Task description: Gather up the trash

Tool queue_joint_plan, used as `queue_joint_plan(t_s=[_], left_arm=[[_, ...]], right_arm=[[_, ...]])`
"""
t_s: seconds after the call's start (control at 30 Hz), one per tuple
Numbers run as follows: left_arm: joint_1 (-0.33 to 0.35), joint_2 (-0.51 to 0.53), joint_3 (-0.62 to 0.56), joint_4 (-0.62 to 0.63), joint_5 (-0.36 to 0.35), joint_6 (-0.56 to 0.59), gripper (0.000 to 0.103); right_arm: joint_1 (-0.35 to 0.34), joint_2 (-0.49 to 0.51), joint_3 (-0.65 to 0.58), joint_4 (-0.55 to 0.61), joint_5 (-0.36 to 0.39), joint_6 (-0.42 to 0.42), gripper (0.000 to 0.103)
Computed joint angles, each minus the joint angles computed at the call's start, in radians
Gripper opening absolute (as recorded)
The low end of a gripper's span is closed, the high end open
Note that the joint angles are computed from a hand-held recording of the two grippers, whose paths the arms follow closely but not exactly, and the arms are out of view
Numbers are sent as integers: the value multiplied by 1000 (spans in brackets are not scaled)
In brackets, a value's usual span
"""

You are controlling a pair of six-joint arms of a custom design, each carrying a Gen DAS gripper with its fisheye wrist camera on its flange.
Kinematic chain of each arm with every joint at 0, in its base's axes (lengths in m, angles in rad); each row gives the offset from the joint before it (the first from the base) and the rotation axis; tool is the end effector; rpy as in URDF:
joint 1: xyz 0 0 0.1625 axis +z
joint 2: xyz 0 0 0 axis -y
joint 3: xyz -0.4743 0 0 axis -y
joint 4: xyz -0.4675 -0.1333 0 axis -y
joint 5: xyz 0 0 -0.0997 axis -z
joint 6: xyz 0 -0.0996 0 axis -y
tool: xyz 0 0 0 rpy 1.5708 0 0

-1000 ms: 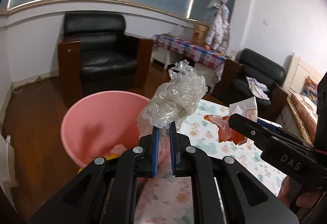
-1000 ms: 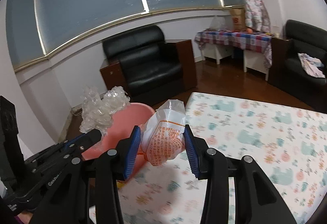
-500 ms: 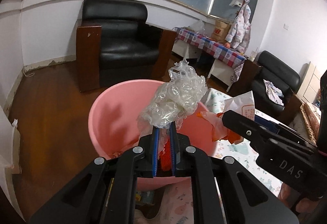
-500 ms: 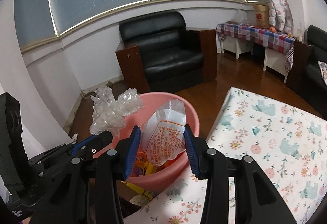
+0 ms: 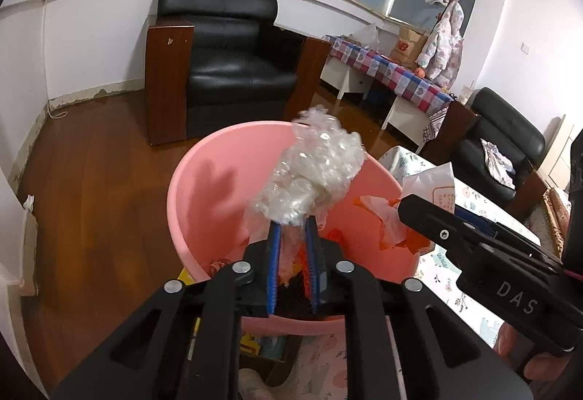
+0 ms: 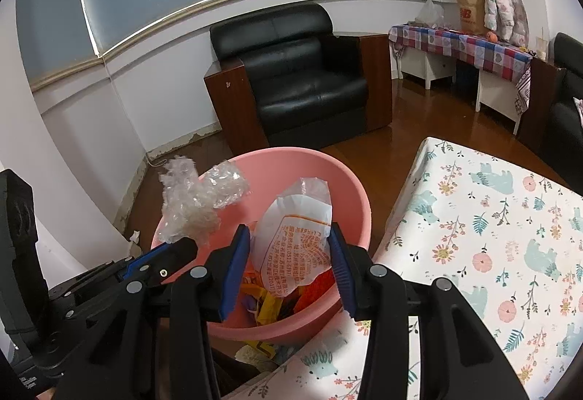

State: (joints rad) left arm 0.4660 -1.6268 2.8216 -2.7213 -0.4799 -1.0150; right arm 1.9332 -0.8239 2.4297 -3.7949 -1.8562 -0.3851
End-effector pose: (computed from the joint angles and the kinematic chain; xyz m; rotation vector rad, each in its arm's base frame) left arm -0.1172 -0.3071 0.1509 0.1343 2.2994 -1.1943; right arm 0.2553 -0.3764 0.0232 0.8788 -2.5834 0.8661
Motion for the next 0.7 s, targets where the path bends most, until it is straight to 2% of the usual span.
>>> queue_joint_plan(t_s=[0.1, 0.2, 0.43, 0.7], left_arm=[[9, 5, -8, 18, -4, -19, 30], [6, 8, -7, 22, -4, -32, 36], [-9, 17, -12, 54, -4, -52, 40], [-26, -7, -23, 134, 3, -84, 40]], right_arm=[[-7, 6, -3, -5, 9, -4, 45], [-15, 5, -2, -1, 20, -2, 45], [-26, -5, 6, -9, 39, -7, 56], [-28, -39, 35, -16, 52, 1, 58]])
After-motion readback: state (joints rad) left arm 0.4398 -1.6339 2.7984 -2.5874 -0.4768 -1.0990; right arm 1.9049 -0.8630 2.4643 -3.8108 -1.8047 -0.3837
